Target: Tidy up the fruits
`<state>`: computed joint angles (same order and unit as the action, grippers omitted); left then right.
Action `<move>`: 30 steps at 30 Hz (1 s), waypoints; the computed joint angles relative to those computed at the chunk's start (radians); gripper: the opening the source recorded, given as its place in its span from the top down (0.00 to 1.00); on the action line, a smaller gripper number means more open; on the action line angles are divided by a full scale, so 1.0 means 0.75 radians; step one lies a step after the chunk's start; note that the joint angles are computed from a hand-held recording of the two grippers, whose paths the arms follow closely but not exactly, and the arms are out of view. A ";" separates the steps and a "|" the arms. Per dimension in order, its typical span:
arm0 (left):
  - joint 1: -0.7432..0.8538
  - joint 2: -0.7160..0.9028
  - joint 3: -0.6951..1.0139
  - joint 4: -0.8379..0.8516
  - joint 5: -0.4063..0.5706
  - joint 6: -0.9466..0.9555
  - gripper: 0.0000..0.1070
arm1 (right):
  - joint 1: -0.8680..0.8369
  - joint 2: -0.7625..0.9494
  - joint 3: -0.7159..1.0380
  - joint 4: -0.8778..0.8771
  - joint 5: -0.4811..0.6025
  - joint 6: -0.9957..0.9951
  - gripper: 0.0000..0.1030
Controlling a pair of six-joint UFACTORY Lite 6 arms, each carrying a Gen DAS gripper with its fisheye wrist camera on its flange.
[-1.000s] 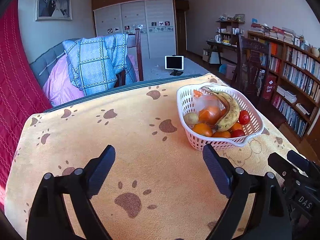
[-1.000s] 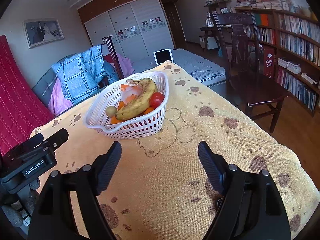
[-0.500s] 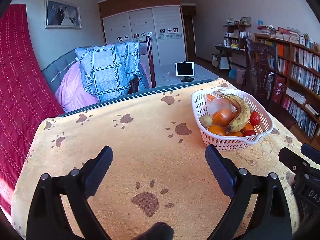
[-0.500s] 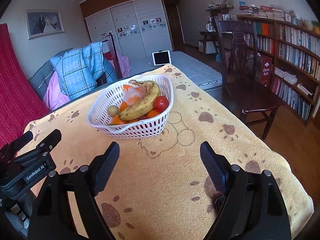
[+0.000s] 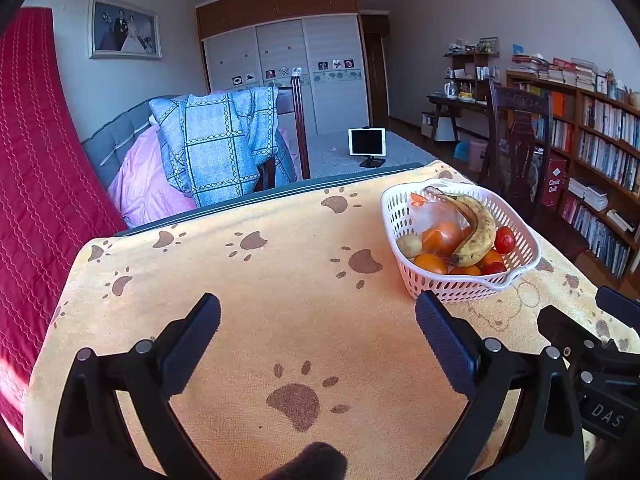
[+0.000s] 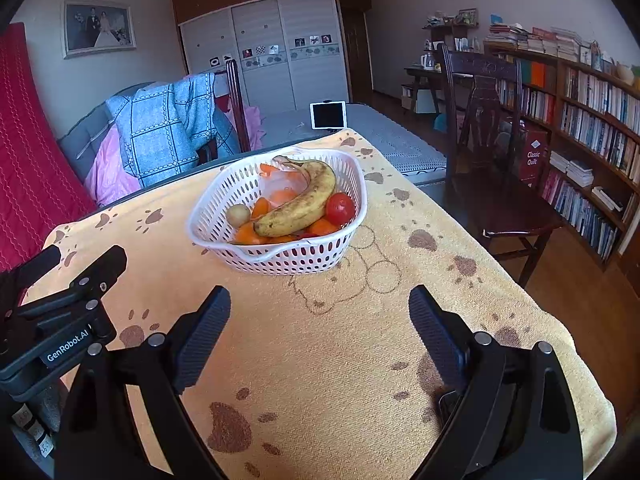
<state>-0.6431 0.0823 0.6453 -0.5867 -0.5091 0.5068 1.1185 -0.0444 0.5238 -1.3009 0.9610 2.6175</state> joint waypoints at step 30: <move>-0.050 0.008 -0.018 -0.045 -0.057 0.066 0.09 | -0.064 0.030 0.060 0.053 0.000 -0.162 0.05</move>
<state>-0.6809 0.0881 0.6316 -0.6204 -0.5518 0.5565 1.0707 -0.0222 0.5684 -1.2614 0.9607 2.4957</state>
